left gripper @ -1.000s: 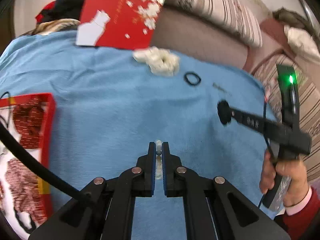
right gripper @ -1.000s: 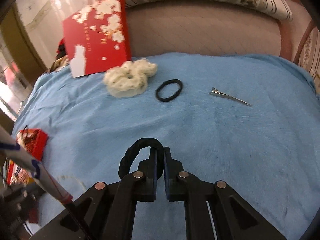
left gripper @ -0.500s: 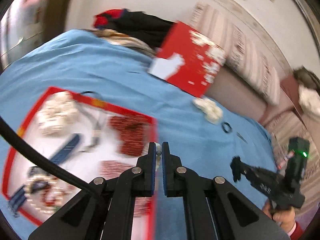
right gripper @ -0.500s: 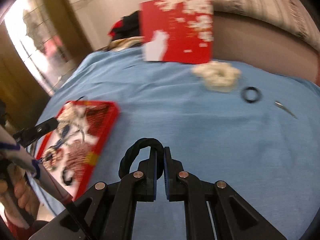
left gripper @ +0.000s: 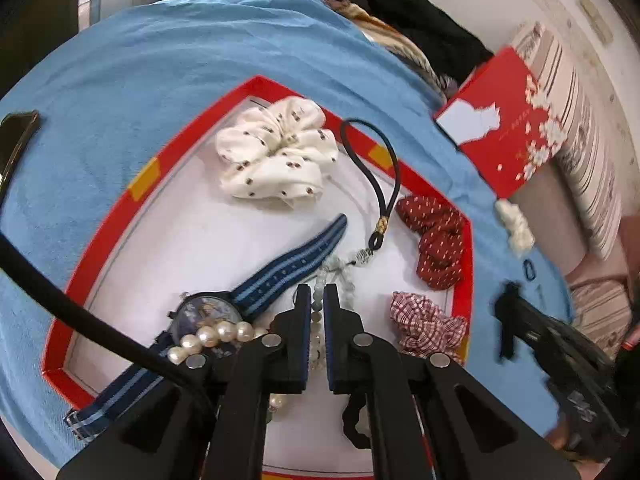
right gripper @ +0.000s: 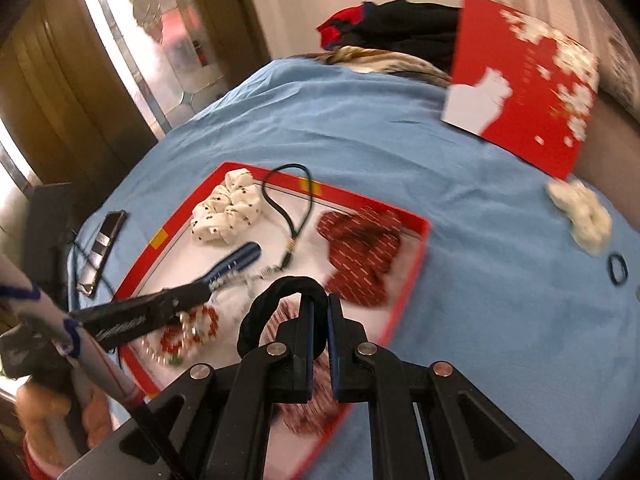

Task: Organize jewelry
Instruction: 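Carry the hair tie and white bead bracelet over the tray with both tools, then open both tools to release the hair tie and bracelet into the tray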

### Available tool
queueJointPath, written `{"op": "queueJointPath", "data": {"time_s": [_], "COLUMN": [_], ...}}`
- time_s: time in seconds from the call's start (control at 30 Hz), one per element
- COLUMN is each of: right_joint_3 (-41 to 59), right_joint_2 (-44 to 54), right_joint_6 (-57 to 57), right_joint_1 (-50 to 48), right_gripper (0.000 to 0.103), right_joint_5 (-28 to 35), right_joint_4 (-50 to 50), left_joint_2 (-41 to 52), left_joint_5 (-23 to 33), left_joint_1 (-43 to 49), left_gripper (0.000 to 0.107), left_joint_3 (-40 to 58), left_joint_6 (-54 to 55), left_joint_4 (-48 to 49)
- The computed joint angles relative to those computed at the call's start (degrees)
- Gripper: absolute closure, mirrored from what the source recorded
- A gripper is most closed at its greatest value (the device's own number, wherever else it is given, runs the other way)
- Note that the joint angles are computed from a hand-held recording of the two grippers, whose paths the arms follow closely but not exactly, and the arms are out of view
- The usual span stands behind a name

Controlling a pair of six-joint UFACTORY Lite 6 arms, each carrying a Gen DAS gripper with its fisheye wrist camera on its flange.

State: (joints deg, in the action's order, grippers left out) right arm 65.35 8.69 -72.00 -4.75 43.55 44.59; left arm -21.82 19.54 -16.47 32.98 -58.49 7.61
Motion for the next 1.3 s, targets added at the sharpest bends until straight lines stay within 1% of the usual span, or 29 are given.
{"op": "queueJointPath", "data": {"time_s": [0.1, 0.17, 0.23, 0.3, 0.37, 0.4, 0.43, 0.47, 0.5, 0.63, 0.77, 0.87, 0.93, 1.0, 1.1, 1.13, 1.2, 1.3], "right_joint_3": [1.27, 1.78, 2.62, 3.08, 2.85, 2.75, 2.15, 1.57, 1.58, 1.45, 0.31, -3.11, -6.37, -8.73, -10.94, -10.85, -10.79, -12.27], "right_joint_2": [2.47, 4.40, 6.84, 8.48, 8.66, 8.53, 7.92, 7.27, 7.25, 5.46, 2.59, -0.64, -2.69, -3.38, -3.02, -2.66, -3.20, -7.14], "right_joint_6": [4.81, 8.93, 13.48, 17.01, 16.17, 15.62, 14.87, 14.02, 13.56, 11.89, 9.02, 6.76, 4.56, 3.43, 3.79, 3.71, 1.37, -2.44], "right_joint_1": [5.37, 9.25, 12.28, 13.66, 13.54, 13.26, 12.92, 12.54, 12.52, 10.05, 6.30, 4.47, 4.21, 4.95, 6.03, 5.78, 3.77, -0.64], "right_gripper": [0.096, 0.096, 0.096, 0.095, 0.094, 0.091, 0.083, 0.078, 0.073, 0.073, 0.072, 0.072, 0.073, 0.073, 0.073, 0.073, 0.073, 0.073], "right_joint_5": [-4.34, -8.40, -10.99, -12.56, -12.15, -12.03, -12.21, -12.59, -12.99, -11.07, -7.49, -5.95, -5.88, -7.01, -9.65, -9.30, -7.24, -3.48], "right_joint_4": [-2.55, -5.66, -9.21, -12.34, -11.45, -11.00, -10.43, -9.79, -9.31, -7.07, -4.81, -5.67, -6.28, -7.25, -8.41, -7.99, -4.85, -0.78], "left_joint_2": [-3.28, -5.00, -6.53, -7.12, -7.47, -7.68, -8.04, -8.58, -9.34, -10.93, -10.61, -10.78, -10.47, -10.05, -9.29, -9.29, -9.28, -8.27], "left_joint_5": [1.49, 2.52, 3.43, 5.10, 7.66, 8.50, 9.03, 9.33, 9.32, 10.13, 14.08, 15.54, 16.13, 17.97, 22.95, 24.60, 29.25, 35.97], "left_joint_1": [0.53, 0.24, 0.37, -0.48, -1.84, -2.19, -2.27, -2.54, -2.52, -3.40, -6.93, -7.97, -8.51, -10.03, -13.91, -15.07, -18.23, -22.29], "left_gripper": [0.099, 0.092, 0.088, 0.087, 0.087, 0.086, 0.082, 0.077, 0.076, 0.075, 0.071, 0.070, 0.070, 0.069, 0.063, 0.060, 0.058, 0.055], "left_joint_3": [-1.11, -1.40, -1.72, -1.53, -0.95, -0.76, -0.76, -0.87, -1.24, -1.65, -0.60, -0.47, -0.20, 0.33, 1.54, 1.82, 2.42, 3.79], "left_joint_6": [-4.22, -8.11, -10.70, -14.83, -19.62, -20.88, -21.65, -22.94, -23.31, -25.88, -31.92, -33.79, -34.90, -36.99, -41.66, -42.98, -46.27, -49.33], "left_joint_4": [4.37, 8.29, 11.04, 15.18, 20.14, 21.45, 22.29, 23.30, 23.50, 25.50, 30.90, 32.16, 33.02, 34.83, 38.88, 39.93, 42.66, 45.52]}}
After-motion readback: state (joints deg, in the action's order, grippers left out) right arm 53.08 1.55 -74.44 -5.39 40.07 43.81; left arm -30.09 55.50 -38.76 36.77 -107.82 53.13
